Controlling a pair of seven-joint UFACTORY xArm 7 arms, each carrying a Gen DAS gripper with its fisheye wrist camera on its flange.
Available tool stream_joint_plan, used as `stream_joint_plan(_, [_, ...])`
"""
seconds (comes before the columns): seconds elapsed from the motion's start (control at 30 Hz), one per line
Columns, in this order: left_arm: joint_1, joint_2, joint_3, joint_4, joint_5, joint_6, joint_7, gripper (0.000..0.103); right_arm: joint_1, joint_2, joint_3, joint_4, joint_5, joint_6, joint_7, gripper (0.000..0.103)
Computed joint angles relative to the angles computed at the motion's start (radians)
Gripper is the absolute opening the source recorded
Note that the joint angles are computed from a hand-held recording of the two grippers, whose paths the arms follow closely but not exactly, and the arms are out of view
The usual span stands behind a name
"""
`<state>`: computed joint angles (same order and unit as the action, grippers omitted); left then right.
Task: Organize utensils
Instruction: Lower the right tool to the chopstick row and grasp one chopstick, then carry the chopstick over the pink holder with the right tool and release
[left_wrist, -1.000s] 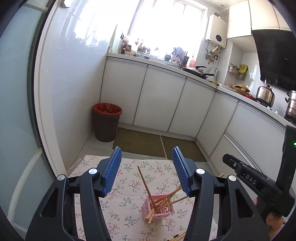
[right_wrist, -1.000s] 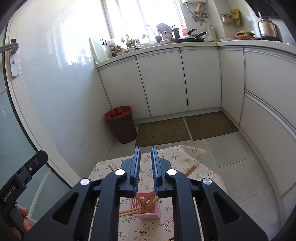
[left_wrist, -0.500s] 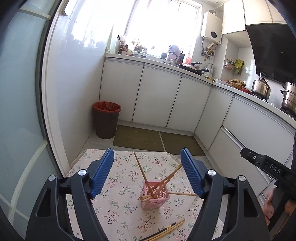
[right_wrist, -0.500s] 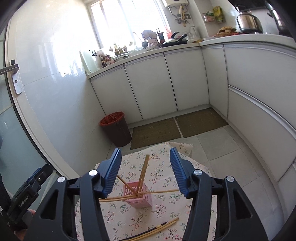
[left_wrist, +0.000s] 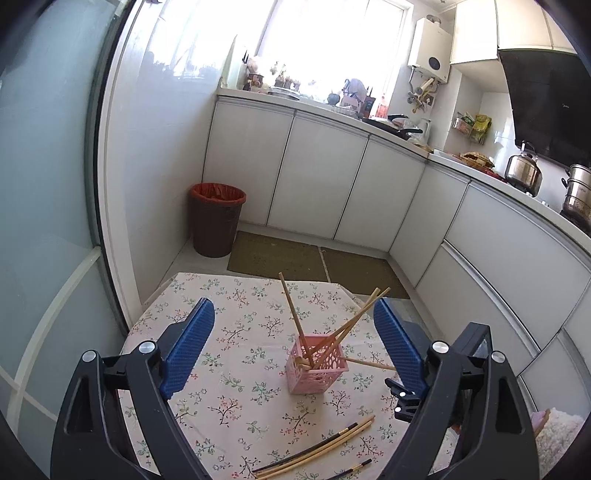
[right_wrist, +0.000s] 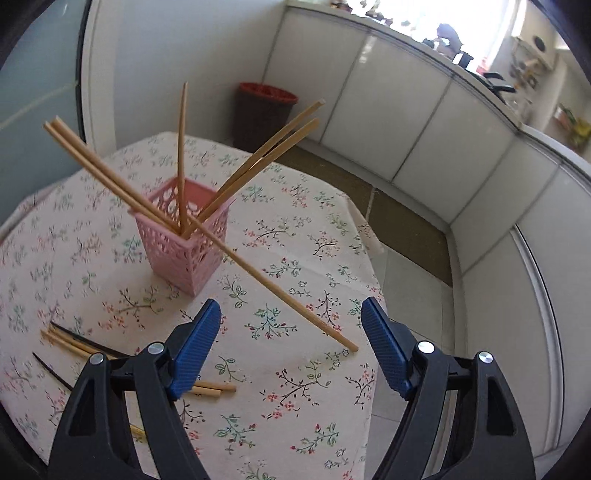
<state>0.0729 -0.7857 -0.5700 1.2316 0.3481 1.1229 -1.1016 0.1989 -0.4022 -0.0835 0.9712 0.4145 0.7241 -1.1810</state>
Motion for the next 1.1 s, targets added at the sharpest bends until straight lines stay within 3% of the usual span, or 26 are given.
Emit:
stream_joint_plan(0.13, [-0.020, 0.007, 0.015, -0.031, -0.016, 0.007, -0.001, 0.084, 0.015, 0.072, 0.022, 0.009, -0.019, -0.042, -0.048, 0.076])
stream_joint_plan(0.3, [-0.040, 0.028, 0.026, -0.044, -0.015, 0.021, 0.000, 0.084, 0.007, 0.175, 0.057, 0.047, -0.061, -0.078, -0.090, 0.058])
stream_joint_plan(0.33, [-0.045, 0.029, 0.029, -0.049, -0.015, 0.019, -0.003, 0.084, 0.003, 0.195, 0.063, 0.060, -0.066, -0.077, -0.093, 0.045])
stream_joint_plan(0.37, [-0.051, 0.032, 0.032, -0.052, -0.016, 0.019, -0.006, 0.084, -0.001, 0.214, 0.066, 0.081, -0.066, -0.052, -0.090, 0.023])
stream_joint_plan(0.47, [-0.060, 0.042, 0.034, -0.053, -0.010, 0.029, -0.011, 0.084, -0.016, 0.220, 0.059, 0.118, 0.011, 0.014, -0.086, 0.011])
stream_joint_plan(0.57, [-0.069, 0.043, 0.039, -0.052, -0.006, 0.028, -0.025, 0.084, -0.029, 0.153, 0.024, 0.116, 0.132, 0.088, -0.103, 0.007])
stream_joint_plan(0.67, [-0.074, 0.044, 0.038, -0.045, 0.000, 0.027, -0.031, 0.084, -0.050, 0.081, -0.006, 0.105, 0.201, 0.125, -0.035, 0.007])
stream_joint_plan(0.87, [-0.071, 0.030, 0.031, -0.028, 0.010, 0.023, -0.046, 0.084, -0.089, 0.002, -0.025, 0.119, 0.211, 0.134, 0.217, 0.007])
stream_joint_plan(1.1, [-0.066, -0.018, 0.051, -0.053, -0.018, 0.023, -0.067, 0.084, -0.050, -0.079, -0.039, 0.157, 0.246, 0.102, 0.391, 0.007])
